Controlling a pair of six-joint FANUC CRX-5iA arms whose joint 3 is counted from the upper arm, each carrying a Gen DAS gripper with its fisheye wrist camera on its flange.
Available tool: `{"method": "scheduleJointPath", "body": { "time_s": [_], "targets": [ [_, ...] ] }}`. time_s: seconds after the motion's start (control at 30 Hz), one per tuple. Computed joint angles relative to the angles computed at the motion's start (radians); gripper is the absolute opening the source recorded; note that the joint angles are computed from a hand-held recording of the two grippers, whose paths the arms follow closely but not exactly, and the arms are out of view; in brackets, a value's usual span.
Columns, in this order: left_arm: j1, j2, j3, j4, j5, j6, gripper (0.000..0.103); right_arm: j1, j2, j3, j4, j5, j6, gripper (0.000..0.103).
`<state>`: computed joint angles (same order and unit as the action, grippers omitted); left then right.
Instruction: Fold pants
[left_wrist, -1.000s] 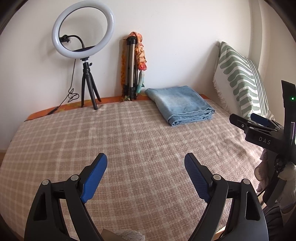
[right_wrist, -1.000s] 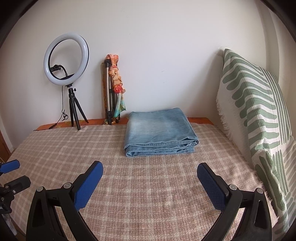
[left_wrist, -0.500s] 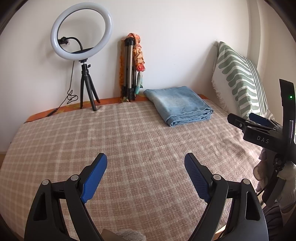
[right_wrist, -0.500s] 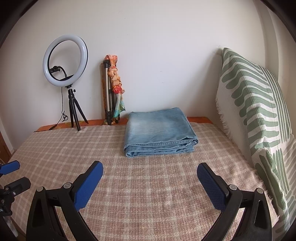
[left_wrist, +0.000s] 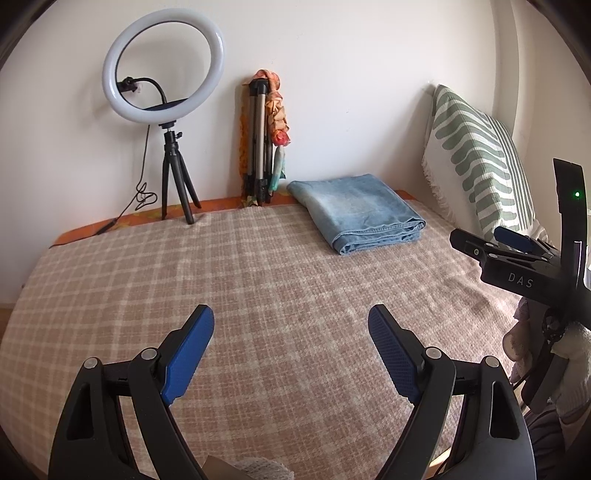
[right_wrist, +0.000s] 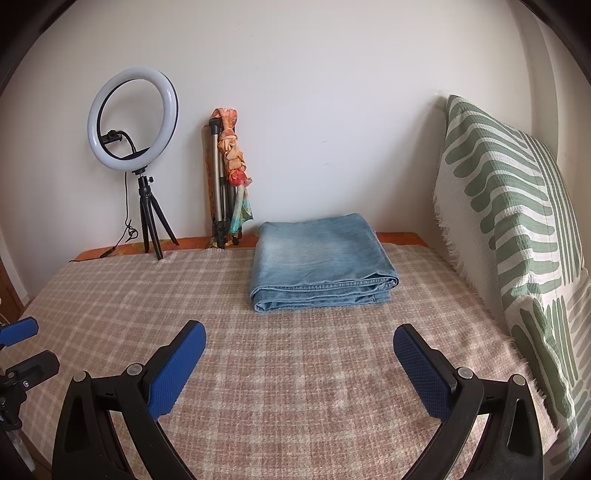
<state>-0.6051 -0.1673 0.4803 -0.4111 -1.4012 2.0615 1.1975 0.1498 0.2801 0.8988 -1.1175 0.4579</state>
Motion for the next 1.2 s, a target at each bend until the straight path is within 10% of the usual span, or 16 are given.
{"method": "scheduleJointPath", "body": {
  "time_s": [1.2],
  "targets": [
    [-0.035, -0.002, 0.013, -0.055, -0.011, 0.006, 0.086, 0.01, 0.009, 0.016, -0.009, -0.018, 0.011, 0.103]
  ]
}}
